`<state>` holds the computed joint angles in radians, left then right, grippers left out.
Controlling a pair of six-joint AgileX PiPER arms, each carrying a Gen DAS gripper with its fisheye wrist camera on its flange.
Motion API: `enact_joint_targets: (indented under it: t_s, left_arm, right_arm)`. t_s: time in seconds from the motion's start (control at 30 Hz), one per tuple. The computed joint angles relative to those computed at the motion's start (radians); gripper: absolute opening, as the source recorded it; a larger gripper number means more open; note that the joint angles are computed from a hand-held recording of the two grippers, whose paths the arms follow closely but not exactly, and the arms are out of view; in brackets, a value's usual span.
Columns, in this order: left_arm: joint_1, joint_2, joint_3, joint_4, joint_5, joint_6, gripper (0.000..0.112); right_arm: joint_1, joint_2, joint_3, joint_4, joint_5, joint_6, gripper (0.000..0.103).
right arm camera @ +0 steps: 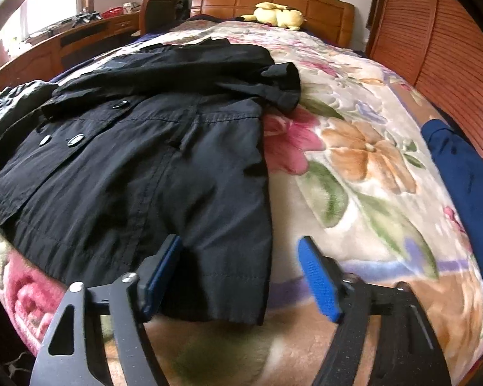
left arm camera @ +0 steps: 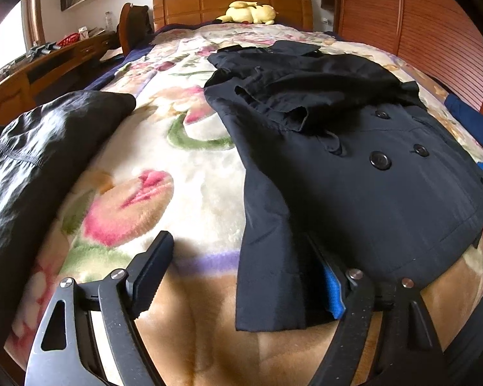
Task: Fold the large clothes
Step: 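Grasp the coat hem with both grippers, then lift the hem with both grippers and fold it toward the collar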
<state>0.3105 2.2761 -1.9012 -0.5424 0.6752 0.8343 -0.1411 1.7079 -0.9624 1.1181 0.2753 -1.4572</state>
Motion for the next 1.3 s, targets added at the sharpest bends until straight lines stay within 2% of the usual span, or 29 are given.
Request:
enact_joint_targets:
  t_s: [0.07, 0.1, 0.13, 0.27, 0.33, 0.4, 0.47, 0.57, 0.63, 0.7, 1.1, 1.3]
  left_arm:
    - [0.001, -0.015, 0.026, -0.038, -0.001, 0.06, 0.078]
    - [0.006, -0.013, 0.022, -0.06, 0.023, 0.086, 0.071]
    - [0.01, -0.013, 0.019, -0.074, 0.044, 0.1, 0.068]
    - [0.02, -0.028, 0.035, -0.114, 0.079, 0.151, 0.047]
    - [0.025, -0.032, 0.041, -0.141, 0.104, 0.185, 0.036]
    - [0.029, -0.025, 0.026, -0.154, 0.136, 0.193, 0.015]
    - [0.032, -0.034, 0.03, -0.175, 0.153, 0.197, 0.008]
    - [0.026, -0.115, 0.15, -0.233, 0.078, 0.281, 0.007]
    - [0.03, -0.15, 0.185, -0.256, 0.084, 0.317, 0.006]
    - [0.04, -0.199, 0.229, -0.291, 0.078, 0.357, 0.006]
    - [0.167, -0.503, 0.484, -0.527, 0.162, 0.581, 0.006]
    - [0.208, -0.587, 0.51, -0.609, 0.201, 0.627, 0.006]
  right_arm:
    - [-0.007, -0.003, 0.004, 0.005, 0.025, -0.014, 0.058]
    - [-0.011, -0.004, 0.004, 0.008, 0.04, -0.022, 0.053]
    - [-0.014, -0.007, 0.006, 0.004, 0.054, -0.021, 0.047]
    - [-0.028, -0.006, -0.001, -0.007, 0.109, -0.031, 0.031]
    - [-0.03, 0.005, -0.019, -0.028, 0.143, -0.013, 0.017]
    - [-0.009, 0.021, -0.04, -0.056, 0.134, 0.0, 0.012]
    - [-0.012, 0.023, -0.048, -0.009, 0.155, -0.033, 0.009]
    - [-0.036, -0.025, 0.01, 0.191, 0.182, -0.211, 0.008]
    - [-0.069, -0.065, 0.06, 0.317, 0.214, -0.325, 0.008]
    - [-0.115, -0.1, 0.092, 0.363, 0.267, -0.363, 0.007]
    - [-0.482, -0.337, 0.292, 0.338, 0.681, -0.442, 0.007]
    - [-0.674, -0.434, 0.332, 0.304, 0.9, -0.464, 0.007]
